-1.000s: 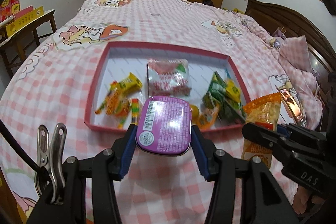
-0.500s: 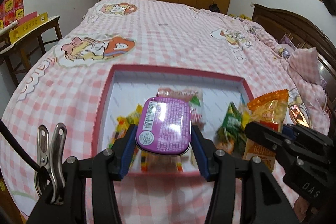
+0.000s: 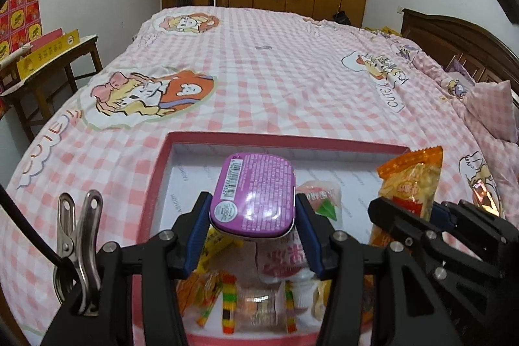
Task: Organize snacks
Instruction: 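Lift and carry the wafer bar and purple tin over the tray with both grippers, then open both grippers to drop the wafer bar and purple tin into the tray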
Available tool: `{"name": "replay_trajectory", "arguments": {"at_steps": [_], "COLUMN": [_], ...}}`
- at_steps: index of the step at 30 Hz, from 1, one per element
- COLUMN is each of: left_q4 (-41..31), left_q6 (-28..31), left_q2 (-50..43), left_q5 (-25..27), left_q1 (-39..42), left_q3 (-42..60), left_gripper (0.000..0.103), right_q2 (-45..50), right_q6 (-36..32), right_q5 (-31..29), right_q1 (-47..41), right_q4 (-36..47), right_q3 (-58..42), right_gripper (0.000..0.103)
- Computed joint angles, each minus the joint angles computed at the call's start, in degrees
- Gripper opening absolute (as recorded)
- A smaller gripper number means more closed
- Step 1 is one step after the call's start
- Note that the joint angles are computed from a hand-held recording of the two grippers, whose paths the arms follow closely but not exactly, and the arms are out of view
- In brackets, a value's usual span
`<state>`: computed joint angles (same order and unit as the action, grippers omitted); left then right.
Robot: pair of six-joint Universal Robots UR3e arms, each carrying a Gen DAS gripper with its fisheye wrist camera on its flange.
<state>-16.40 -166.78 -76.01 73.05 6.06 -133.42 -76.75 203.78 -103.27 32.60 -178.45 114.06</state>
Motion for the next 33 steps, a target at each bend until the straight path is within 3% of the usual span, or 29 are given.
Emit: {"name": "replay_trajectory", "arguments": {"at_steps": [8,16,19,24,27,33], "left_q4": [5.21,2.96,1.88,0.40,-1.30,-4.73], "left_q6": [-1.03,-0.18,-0.62,-0.04,0.20,1.51], "left_q2": [-6.64,-5.67,-4.62,-2.09,0.07,5.44], "left_q5": [0.81,0.69,0.53,0.20,-0.47,-1.91], "left_q1": [-1.15,-1.11,-0.56,0.61,1.42,3.10], "left_q3": [1.21,2.22,2.11,1.40,0.96,-0.78], "left_gripper": [0.054,0.055,0.058,0.067,0.074,0.076], "right_q2": [3.39,2.43,1.67,0.50,-0.63,-2.49], "right_q6": [-0.39,0.95,1.41,1.52,1.49,2.33], "right_q5": [1.14,1.01,0.59,-2.09,-2.64,-3.68], "right_q1": [-1.47,-2.28,-2.14,-0.91,-0.49,0.49], "right_q4": [-0.58,-1.70,-1.40,-2.63,-2.97,-3.92], "right_q3": [-1.48,0.15,0.42,1.23,1.95,3.74], "right_gripper": [0.025,0.043,0.048,0.065,0.066,0.072]}}
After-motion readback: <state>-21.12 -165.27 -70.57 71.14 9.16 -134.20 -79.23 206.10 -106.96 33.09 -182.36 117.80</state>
